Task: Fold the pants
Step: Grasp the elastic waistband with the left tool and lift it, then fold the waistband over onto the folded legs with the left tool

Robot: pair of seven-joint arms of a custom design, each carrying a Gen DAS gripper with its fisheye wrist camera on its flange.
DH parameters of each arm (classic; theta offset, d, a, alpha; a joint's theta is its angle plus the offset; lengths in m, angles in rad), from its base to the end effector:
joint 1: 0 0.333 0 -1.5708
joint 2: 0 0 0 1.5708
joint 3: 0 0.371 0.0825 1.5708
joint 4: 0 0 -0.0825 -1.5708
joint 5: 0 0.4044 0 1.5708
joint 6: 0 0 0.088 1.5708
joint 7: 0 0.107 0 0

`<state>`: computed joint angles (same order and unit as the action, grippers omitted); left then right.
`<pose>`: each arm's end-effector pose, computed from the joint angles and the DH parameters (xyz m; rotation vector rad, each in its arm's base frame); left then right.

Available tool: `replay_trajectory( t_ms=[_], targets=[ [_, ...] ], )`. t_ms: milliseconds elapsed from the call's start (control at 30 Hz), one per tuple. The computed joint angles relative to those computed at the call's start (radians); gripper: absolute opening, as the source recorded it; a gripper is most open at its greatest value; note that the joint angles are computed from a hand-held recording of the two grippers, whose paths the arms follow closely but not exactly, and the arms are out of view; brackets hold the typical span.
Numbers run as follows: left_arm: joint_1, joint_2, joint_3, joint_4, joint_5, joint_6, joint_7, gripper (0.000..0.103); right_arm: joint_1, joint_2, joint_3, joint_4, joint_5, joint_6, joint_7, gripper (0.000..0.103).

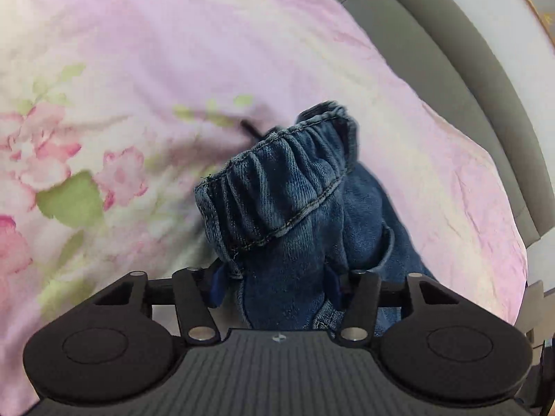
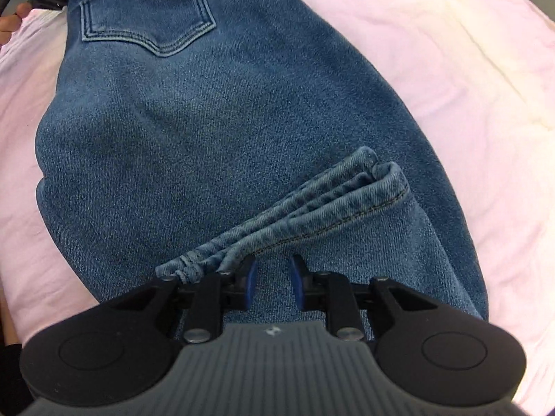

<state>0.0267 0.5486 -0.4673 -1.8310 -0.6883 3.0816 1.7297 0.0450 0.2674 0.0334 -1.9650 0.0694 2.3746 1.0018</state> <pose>0.6948 -0.2142 0.3557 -2.2630 1.7956 -1.2327 0.6477 0.0503 0.3923 -2.6649 1.4074 -0.1372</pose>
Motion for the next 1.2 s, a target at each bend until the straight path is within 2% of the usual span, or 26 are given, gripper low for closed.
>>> replay_trajectory(
  t_ms=[67,167,300,333,400,467,533,600,767,900,933,1000,1200],
  targets=[
    [0.015,-0.015,-0.031,-0.006,0.008,0.032,0.040,0.059,0.002,0.005,0.000,0.007,-0.004,-0.007,0.003,0.018],
    [0.084,-0.032,-0.141,-0.010,0.017,0.081,0.134,0.057,0.007,0.019,0.001,0.018,-0.010,0.006,0.022,0.018],
    [0.069,-0.081,-0.173,-0.004,0.069,0.109,0.178,0.055,0.005,-0.012,0.000,-0.038,-0.006,0.073,0.043,0.018],
    [0.050,-0.097,-0.164,0.000,0.086,0.109,0.180,0.055,0.003,-0.020,0.001,-0.051,0.002,0.090,0.050,0.018],
    [-0.013,-0.130,-0.120,0.011,0.124,0.102,0.176,0.054,-0.007,-0.041,0.003,-0.078,0.037,0.122,0.053,0.018],
    [-0.110,-0.153,-0.047,0.032,0.177,0.093,0.165,0.054,-0.022,-0.072,0.006,-0.110,0.093,0.152,0.045,0.019],
    [-0.251,-0.169,0.075,0.056,0.258,0.083,0.138,0.054,-0.039,-0.112,0.002,-0.148,0.163,0.176,0.032,0.024],
    [-0.412,-0.188,0.223,0.066,0.361,0.076,0.091,0.054,-0.052,-0.153,-0.013,-0.186,0.218,0.189,0.027,0.024],
    [-0.678,-0.174,0.420,0.107,0.606,0.052,0.041,0.054,-0.066,-0.277,-0.073,-0.315,0.292,0.236,-0.009,0.024],
    [-0.891,-0.115,0.585,0.188,0.824,-0.010,-0.025,0.054,-0.068,-0.376,-0.132,-0.410,0.321,0.251,-0.035,0.025],
    [-0.927,-0.096,0.606,0.203,0.870,-0.026,-0.034,0.054,-0.068,-0.397,-0.148,-0.433,0.322,0.258,-0.038,0.025],
    [-0.965,-0.043,0.606,0.262,0.942,-0.075,-0.029,0.054,-0.071,-0.429,-0.177,-0.470,0.319,0.265,-0.033,0.025],
    [-0.968,0.113,0.480,0.421,1.082,-0.274,0.103,0.052,-0.097,-0.508,-0.254,-0.566,0.314,0.273,-0.020,0.025]
  ],
)
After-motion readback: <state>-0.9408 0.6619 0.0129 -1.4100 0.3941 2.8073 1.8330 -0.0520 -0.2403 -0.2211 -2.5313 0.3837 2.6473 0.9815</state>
